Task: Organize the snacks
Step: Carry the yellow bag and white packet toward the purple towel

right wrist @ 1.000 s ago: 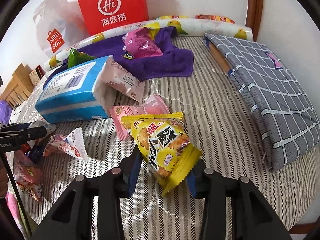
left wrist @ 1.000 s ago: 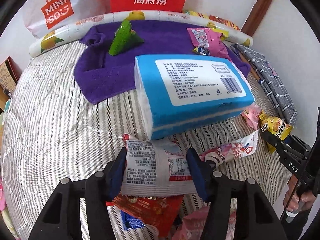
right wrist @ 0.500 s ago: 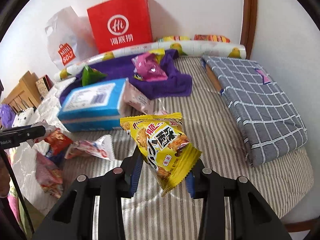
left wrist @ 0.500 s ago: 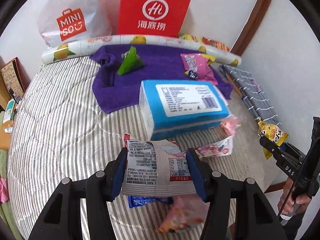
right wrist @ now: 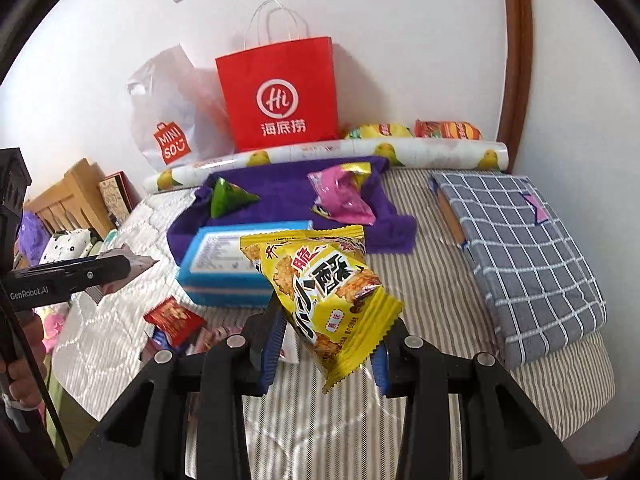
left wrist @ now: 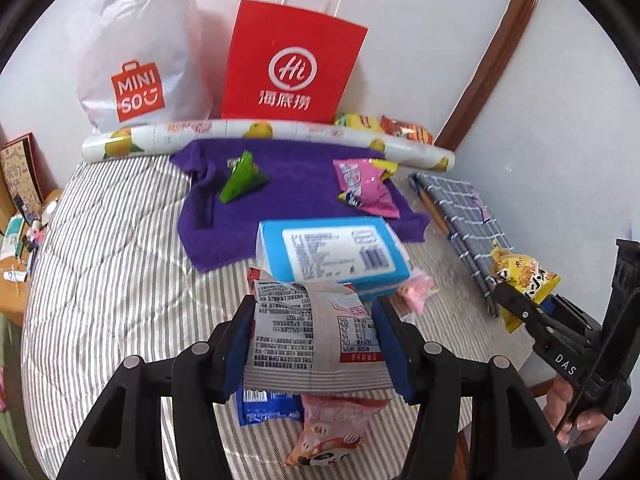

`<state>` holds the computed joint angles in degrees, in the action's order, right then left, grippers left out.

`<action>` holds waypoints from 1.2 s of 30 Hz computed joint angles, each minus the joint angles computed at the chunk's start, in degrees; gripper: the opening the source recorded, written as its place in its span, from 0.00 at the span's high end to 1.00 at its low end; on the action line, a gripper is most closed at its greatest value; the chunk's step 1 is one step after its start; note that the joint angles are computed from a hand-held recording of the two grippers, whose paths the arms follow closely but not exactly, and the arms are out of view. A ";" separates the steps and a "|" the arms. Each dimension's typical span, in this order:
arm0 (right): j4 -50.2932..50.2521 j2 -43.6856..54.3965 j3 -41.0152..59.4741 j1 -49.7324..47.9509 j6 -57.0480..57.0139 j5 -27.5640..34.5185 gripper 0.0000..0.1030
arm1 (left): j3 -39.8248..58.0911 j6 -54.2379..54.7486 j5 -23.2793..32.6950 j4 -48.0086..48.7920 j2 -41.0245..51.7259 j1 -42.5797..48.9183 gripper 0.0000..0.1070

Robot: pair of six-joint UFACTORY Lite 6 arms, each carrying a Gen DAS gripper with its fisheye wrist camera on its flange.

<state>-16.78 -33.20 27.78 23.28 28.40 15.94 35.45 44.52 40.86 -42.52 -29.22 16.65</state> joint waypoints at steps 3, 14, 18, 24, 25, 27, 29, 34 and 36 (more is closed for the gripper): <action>-1.58 2.53 3.13 0.98 1.83 0.21 0.64 | 2.28 0.15 0.09 -0.46 1.29 -0.14 0.48; -2.99 15.01 14.01 0.98 2.48 -1.25 0.64 | 11.57 1.59 -1.04 -3.62 10.71 -2.30 0.48; -2.18 19.61 17.76 -0.06 1.27 -2.25 0.64 | 14.92 3.26 -1.71 -5.30 15.17 -2.24 0.48; -1.90 26.66 23.49 -1.32 0.21 -3.83 0.64 | 20.77 4.85 -2.67 -6.60 22.44 -2.79 0.48; -2.23 27.76 24.39 -1.35 0.42 -3.94 0.64 | 21.54 5.03 -2.80 -6.76 23.41 -2.89 0.48; -3.19 30.14 26.30 -1.38 1.14 -4.14 0.64 | 23.11 5.37 -3.22 -7.12 25.44 -3.29 0.48; -4.49 32.51 28.10 -1.33 2.12 -4.42 0.64 | 24.47 5.79 -3.39 -7.53 27.21 -3.42 0.48; -4.98 37.77 32.32 -1.45 2.39 -4.95 0.64 | 28.07 6.43 -3.89 -8.24 31.72 -3.59 0.48; -4.83 39.38 33.67 -1.50 2.17 -5.09 0.64 | 29.48 6.67 -4.11 -8.44 33.45 -3.57 0.48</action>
<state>-21.61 6.18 61.45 21.78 30.57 10.85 64.93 51.19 36.75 -50.95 4.23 13.08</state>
